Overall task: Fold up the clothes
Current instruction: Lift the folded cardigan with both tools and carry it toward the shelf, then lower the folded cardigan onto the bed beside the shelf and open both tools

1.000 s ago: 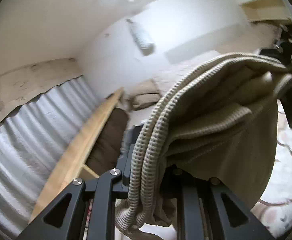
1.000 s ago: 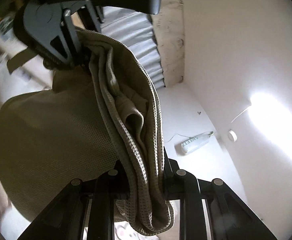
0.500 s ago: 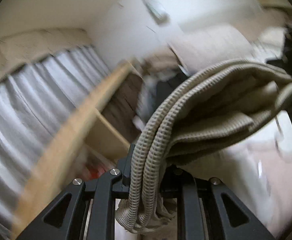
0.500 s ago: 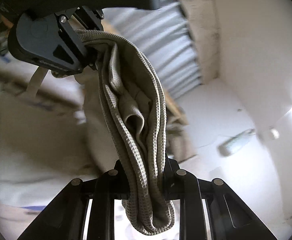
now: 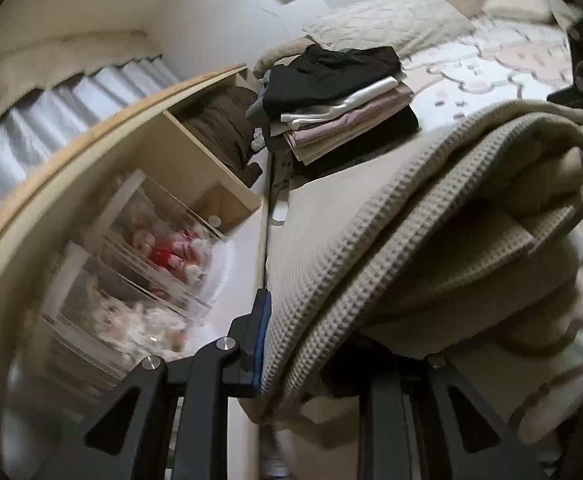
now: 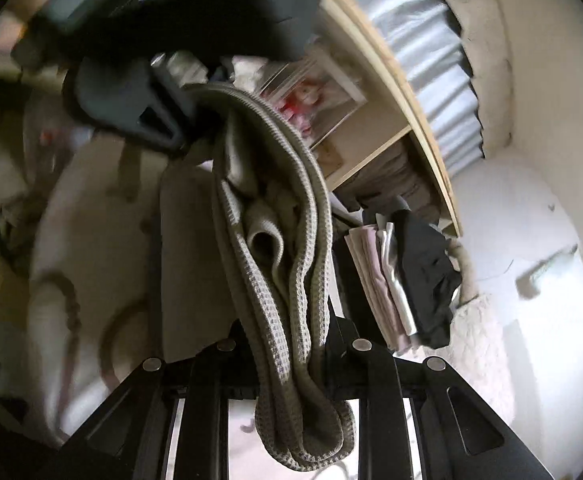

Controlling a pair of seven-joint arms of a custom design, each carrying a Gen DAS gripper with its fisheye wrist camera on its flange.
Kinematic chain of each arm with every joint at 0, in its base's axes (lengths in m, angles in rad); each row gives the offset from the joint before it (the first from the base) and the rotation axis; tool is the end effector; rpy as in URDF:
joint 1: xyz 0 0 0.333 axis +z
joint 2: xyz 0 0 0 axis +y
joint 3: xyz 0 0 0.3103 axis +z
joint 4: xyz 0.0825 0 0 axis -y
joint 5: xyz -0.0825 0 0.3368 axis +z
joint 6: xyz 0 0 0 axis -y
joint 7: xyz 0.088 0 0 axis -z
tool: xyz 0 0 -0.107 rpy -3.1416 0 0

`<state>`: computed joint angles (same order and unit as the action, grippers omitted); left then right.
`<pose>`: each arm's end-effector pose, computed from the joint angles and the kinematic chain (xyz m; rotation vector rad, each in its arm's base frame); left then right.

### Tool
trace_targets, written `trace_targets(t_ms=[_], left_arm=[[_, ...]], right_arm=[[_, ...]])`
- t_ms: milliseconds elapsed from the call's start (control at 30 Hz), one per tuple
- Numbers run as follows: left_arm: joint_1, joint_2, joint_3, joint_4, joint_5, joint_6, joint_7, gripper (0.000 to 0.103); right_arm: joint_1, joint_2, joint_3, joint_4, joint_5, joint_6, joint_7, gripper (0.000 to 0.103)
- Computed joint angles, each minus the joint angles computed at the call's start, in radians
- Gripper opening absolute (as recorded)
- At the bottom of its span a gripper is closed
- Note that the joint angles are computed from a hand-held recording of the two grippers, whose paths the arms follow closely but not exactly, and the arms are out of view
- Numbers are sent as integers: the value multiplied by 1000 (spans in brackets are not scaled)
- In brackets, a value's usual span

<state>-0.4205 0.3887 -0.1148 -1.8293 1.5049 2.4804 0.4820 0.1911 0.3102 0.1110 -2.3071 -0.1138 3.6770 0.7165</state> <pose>0.5374 -0.3150 0.3699 -1.0103 1.8938 -0.2875 0.5210 0.1732 0.3785 -2.3097 0.3580 -1.1803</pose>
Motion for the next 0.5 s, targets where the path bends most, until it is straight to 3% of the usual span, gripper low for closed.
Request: trace_targets(t_ms=[67,167,267,300,367,467,500], left_arm=[[6,16,-3,-16,-46,-15,71,39],[11,28,-3,-72,-125,-44,108,40],[13,-7,-10,-123,-179,-52,38,40],[14,-15,-15,-124,-209,-65,28,40],[13,-25,-27,-107,-292,-115,42,61],[31,-25,-36,-63,-415,-158,124,61],[30,-20,-32,-48,-430,-180,143,61]], right_arm=[[6,37,11,36,-10,-89,12,22],[83,125,-26,76,71,-152,-48,22],[98,169,-30,55,99,-31,-92,25],[98,161,-28,52,105,-24,-102,32],[78,145,-1,59,97,-69,-93,50],[6,104,77,26,29,-110,-46,55],[0,90,90,-25,14,-86,-36,55]])
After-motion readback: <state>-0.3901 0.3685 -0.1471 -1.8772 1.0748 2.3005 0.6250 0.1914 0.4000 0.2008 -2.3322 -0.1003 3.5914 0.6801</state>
